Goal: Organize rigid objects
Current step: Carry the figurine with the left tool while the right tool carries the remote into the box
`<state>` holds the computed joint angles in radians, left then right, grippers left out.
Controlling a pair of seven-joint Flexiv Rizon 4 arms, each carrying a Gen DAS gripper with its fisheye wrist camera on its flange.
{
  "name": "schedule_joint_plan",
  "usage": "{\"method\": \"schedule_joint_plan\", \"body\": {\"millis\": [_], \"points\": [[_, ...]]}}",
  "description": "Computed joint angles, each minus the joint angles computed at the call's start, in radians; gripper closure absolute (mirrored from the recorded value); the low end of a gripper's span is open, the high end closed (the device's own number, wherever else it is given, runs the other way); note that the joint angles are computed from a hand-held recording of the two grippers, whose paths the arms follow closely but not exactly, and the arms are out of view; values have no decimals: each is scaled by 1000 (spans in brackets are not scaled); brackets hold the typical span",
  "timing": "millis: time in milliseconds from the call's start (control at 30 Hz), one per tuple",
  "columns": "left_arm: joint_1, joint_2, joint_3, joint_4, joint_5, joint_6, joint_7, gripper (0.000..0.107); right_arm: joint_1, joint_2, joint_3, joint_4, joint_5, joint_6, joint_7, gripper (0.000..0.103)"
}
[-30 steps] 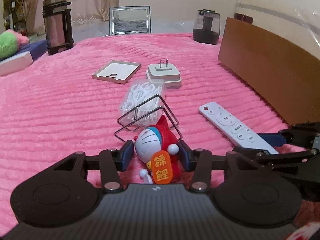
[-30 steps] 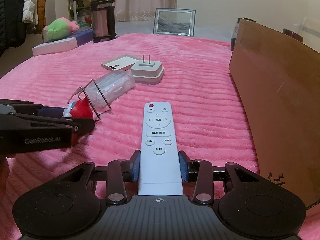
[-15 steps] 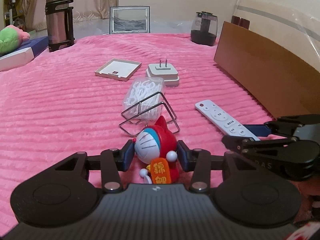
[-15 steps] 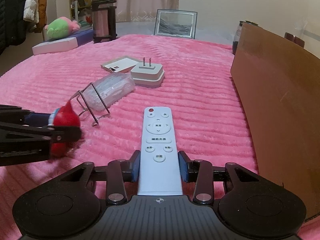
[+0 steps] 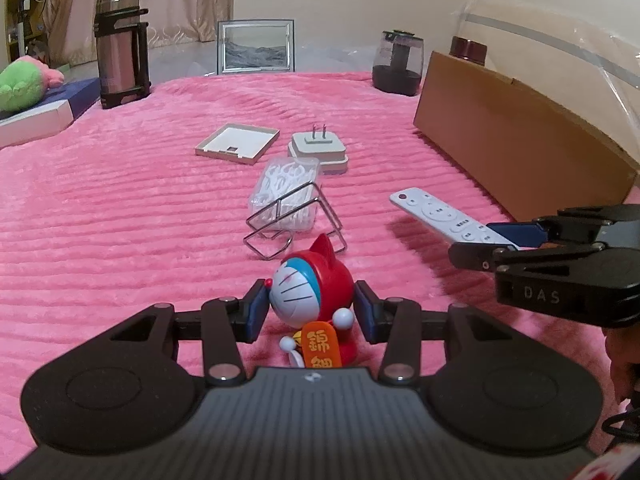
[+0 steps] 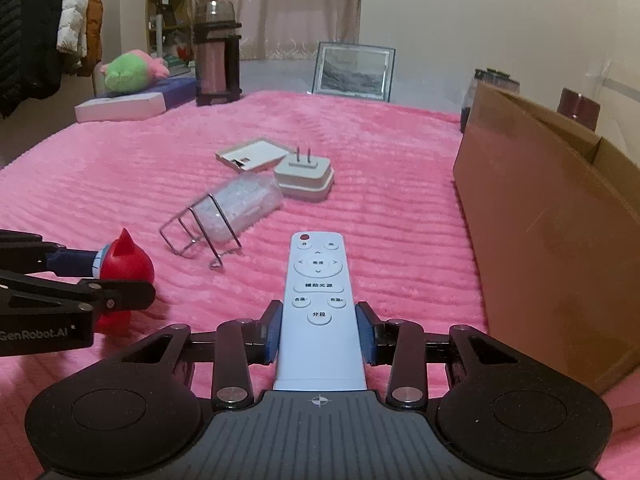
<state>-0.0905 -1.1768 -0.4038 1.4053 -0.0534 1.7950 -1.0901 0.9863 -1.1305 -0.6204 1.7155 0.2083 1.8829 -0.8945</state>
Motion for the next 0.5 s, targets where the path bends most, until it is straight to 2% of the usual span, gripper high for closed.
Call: {"method": "schedule_joint_plan", "body": {"millis": [233, 500], "points": [[43, 50, -52, 62, 43, 18, 5, 67, 62, 43, -39, 72, 62, 60, -32, 68], [105, 85, -187, 83, 97, -22, 63, 67, 123, 130, -86, 163, 178, 143, -144, 68]]}}
